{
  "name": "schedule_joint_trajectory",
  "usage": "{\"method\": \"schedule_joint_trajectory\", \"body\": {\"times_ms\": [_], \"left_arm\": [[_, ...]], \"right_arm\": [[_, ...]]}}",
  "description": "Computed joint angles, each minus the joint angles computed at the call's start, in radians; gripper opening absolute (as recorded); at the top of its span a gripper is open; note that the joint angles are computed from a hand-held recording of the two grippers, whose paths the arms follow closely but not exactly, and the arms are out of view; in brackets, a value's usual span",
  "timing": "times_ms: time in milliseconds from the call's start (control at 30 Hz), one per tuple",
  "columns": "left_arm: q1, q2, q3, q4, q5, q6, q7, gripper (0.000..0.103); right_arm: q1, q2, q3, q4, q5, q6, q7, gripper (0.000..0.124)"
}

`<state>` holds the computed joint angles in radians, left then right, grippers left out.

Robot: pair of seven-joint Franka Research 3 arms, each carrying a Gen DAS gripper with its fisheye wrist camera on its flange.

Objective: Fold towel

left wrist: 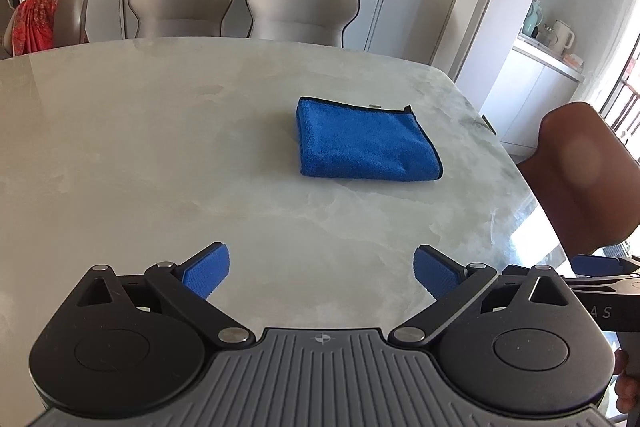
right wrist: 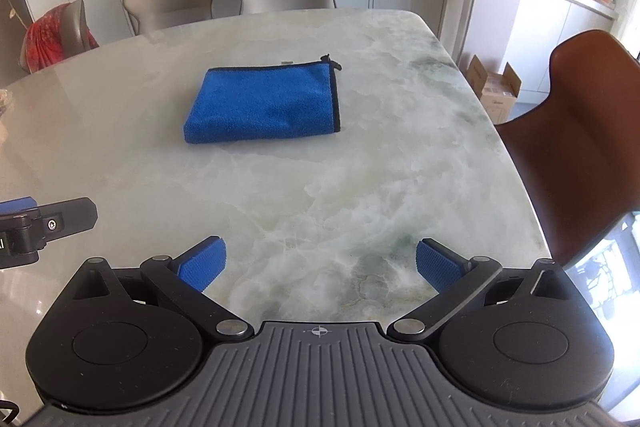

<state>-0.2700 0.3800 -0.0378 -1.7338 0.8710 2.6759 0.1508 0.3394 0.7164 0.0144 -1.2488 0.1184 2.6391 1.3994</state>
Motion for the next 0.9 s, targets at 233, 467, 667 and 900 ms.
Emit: {"method": "schedule_joint_trajectory", "body": {"times_ms": [233, 467, 667, 900], "left_arm": [[-0.004, 0.006, -0.002, 0.016, -0.005, -0.039, 0.005, 0.101], [-0.01, 0.003, -0.004, 0.021, 0.006, -0.068, 0.011, 0.101], [-0.011, 0.008, -0.009, 0.037, 0.005, -0.092, 0.025, 0.101], [-0.017, 0.014, -0.014, 0.06, 0.001, -0.138, 0.056, 0.102]], "right_arm": [[0.019, -0.006, -0.016, -0.009, -0.019, 0.028, 0.013, 0.102], [0.028, -0.006, -0.023, 0.002, -0.037, 0.025, 0.029, 0.102], [0.054, -0.003, -0.056, 0.015, -0.082, 0.009, 0.073, 0.102], [0.062, -0.001, -0.067, 0.021, -0.124, 0.0, 0.113, 0.102]]}}
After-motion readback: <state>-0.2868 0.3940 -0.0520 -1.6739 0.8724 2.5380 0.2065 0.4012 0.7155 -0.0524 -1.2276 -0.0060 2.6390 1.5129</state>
